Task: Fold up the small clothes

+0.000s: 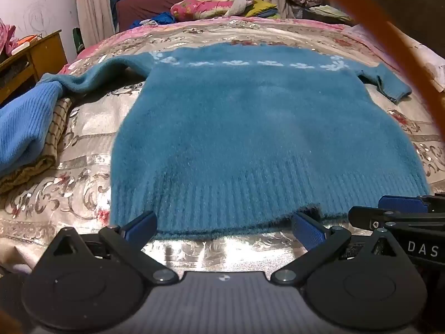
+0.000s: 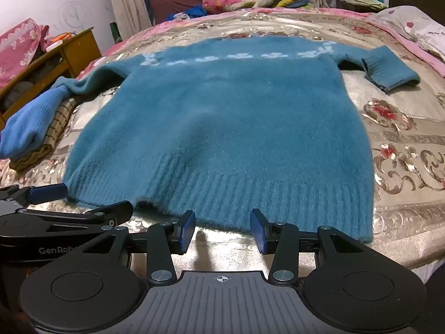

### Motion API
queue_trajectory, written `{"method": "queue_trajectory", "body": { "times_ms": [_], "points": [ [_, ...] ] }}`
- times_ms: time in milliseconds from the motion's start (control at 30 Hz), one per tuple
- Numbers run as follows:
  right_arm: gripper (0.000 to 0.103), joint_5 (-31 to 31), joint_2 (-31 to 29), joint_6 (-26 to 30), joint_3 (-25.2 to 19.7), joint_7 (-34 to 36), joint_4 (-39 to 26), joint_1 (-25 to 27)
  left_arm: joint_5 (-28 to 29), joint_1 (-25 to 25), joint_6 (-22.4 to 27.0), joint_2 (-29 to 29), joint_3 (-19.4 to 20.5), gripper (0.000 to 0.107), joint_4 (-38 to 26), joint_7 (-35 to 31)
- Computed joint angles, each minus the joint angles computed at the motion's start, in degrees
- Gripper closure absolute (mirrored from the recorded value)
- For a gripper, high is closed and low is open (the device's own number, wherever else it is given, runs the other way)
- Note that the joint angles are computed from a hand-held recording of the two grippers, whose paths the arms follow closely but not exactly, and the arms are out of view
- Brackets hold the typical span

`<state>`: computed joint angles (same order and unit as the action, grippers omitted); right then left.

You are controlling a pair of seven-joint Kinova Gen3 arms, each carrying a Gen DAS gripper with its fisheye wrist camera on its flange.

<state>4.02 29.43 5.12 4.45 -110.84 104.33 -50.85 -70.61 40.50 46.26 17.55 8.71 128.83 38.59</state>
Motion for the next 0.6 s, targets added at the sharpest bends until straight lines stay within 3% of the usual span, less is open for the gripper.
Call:
{"method": "queue_trajectory", "body": {
  "times_ms": [267,600],
  "points": [
    [0.060,-0.17,0.07,0.16,-0.07,0.15,-0.08,0.05,-0.80,0.74,-0.54,1.06,-0.20,0.004,0.35,2.68],
    [0.060,-0.10,0.10,0.20,-0.08,0.07,-0.07,0.05,0.10,-0.23,-1.99,0.17,-0.36,0.004,0.29,1.38]
  ]
}}
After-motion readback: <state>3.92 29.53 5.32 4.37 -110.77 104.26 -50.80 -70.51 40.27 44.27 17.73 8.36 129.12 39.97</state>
